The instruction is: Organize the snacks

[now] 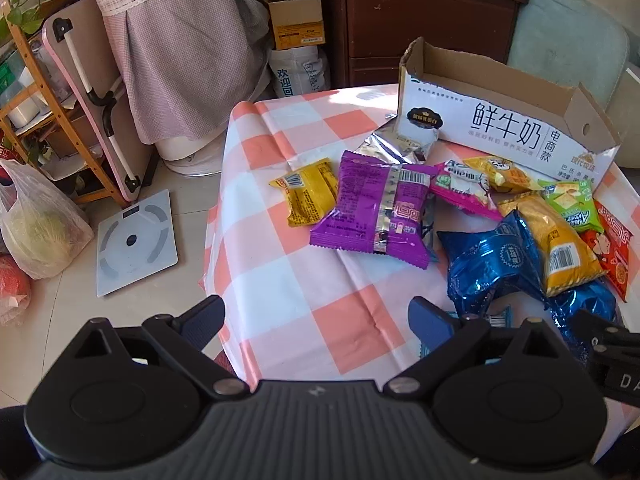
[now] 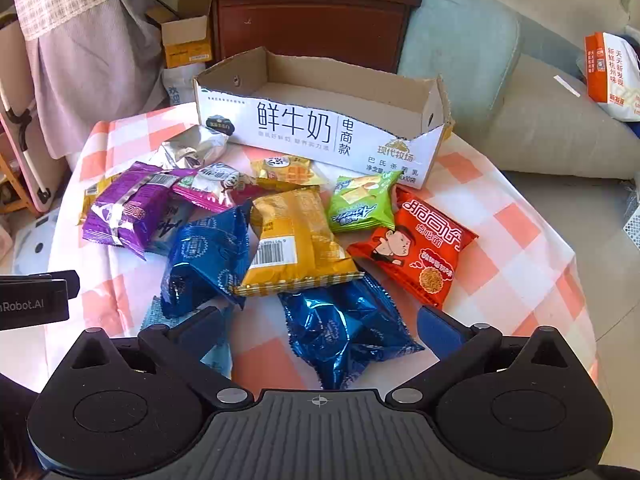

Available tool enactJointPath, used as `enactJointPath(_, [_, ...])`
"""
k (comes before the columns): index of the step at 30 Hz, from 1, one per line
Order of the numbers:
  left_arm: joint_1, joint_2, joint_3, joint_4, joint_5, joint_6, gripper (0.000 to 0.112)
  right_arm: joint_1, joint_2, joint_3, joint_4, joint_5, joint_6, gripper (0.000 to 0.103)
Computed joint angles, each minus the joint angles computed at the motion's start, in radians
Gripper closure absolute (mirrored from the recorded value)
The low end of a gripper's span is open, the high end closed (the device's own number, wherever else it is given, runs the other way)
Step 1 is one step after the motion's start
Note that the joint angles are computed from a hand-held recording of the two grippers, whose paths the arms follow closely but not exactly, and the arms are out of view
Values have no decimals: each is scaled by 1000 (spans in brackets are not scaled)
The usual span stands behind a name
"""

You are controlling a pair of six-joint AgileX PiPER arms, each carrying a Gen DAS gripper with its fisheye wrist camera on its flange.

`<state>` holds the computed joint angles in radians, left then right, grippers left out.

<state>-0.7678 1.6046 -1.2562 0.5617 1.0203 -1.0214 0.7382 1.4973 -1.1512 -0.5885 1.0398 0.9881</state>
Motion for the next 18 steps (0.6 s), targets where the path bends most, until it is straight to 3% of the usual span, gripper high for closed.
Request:
enactJointPath(8, [-64, 48, -33, 53, 49, -28, 14, -24, -1, 18, 3, -5, 44, 0])
enactJointPath(18, [-61, 70, -43, 17, 23, -12, 14, -34, 16, 7, 45, -5, 7, 0])
